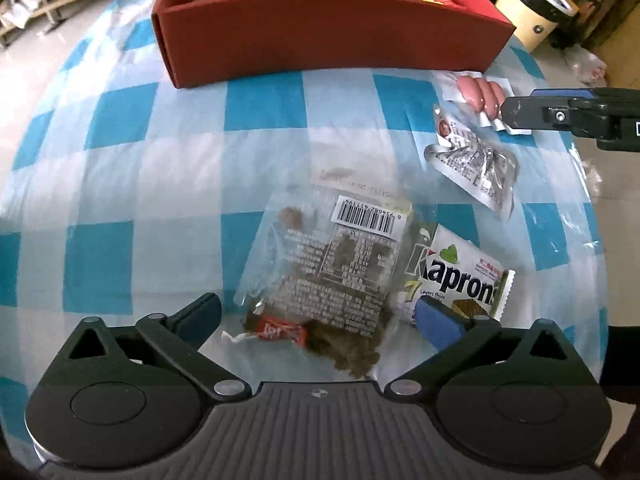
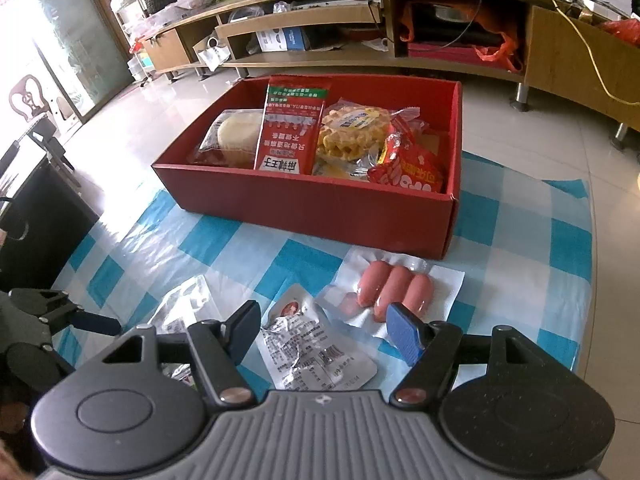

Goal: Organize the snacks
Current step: 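Move the left tool to the clear jerky bag while the right tool approaches the Kaprons pack, then grasp the clear jerky bag with the left tool while the right tool grasps the Kaprons wafer pack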

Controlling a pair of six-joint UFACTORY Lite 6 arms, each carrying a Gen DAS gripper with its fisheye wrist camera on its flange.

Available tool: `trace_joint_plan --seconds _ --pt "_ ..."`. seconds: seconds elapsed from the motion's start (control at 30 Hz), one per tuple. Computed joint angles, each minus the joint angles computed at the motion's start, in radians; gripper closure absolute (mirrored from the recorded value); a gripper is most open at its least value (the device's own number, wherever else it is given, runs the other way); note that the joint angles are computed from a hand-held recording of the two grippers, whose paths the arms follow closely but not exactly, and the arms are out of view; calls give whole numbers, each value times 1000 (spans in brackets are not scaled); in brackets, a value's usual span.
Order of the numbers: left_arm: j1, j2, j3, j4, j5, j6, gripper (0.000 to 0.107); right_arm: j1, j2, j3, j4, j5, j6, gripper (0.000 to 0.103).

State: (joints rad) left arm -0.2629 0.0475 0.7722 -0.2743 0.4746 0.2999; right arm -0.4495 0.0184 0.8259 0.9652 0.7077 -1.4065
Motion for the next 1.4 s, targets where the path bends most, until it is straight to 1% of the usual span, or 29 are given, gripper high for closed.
trace_joint_plan --seconds 0.07,0.13,0.17,0.2,0.27,0.3,0.37,0.4,0.43,0.5,0.57,0.63,0.73,0.77,0.87,1.0,1.07,1.17,1.23,1.3,1.4 --pt "-11 -1 6 5 -5 68 4 8 -4 -6 4 -4 -2 35" --pt "-25 -21 1 -2 3 117 9 16 -7 -13 4 -9 -3 35" --pt "-23 -33 -2 -24 17 146 14 21 -6 -15 2 -12 -5 35" --pt "-23 -36 -1 -35 36 161 14 25 -3 -15 0 -17 -5 35" --pt "-36 -81 -49 -17 37 140 15 32 9 -8 -7 -24 3 35" --pt "-64 -114 -84 36 29 90 17 34 11 -5 -9 -24 5 35" --pt "-145 -168 -136 201 22 -77 19 37 10 -3 -5 -19 3 35" --pt "-177 -207 -171 254 25 -141 19 38 7 -2 -1 -15 0 35" --pt "-194 -233 -196 271 36 -168 19 40 4 -4 2 -14 -1 35" --pt "-250 -276 -240 366 42 -273 14 44 -1 -7 2 -11 -2 35" --pt "-279 -231 -236 425 35 -313 4 50 -6 -15 0 -17 -1 35" --pt "-243 -217 -229 385 31 -269 4 57 -9 -23 -8 -22 2 35" --pt "-219 -207 -214 367 23 -266 4 65 -25 -39 -30 -13 3 35" --pt "-217 -203 -210 372 15 -281 6 67 -34 -48 -34 -9 0 35" --pt "-205 -225 -208 376 1 -292 16 73 -67 -74 -58 8 1 35" --pt "-155 -281 -226 324 22 -247 22 82 -139 -152 -93 22 -31 35" --pt "-119 -317 -237 309 33 -244 22 112 -186 -216 -109 6 -57 35" --pt "-25 -396 -262 252 47 -178 22 199 -221 -283 -127 -28 -90 35" --pt "-17 -416 -272 239 42 -194 22 269 -214 -300 -119 -53 -106 35" --pt "5 -391 -254 213 32 -173 22 316 -181 -291 -96 -65 -126 35" --pt "24 -375 -253 180 25 -129 22 367 -145 -287 -75 -118 -131 34"
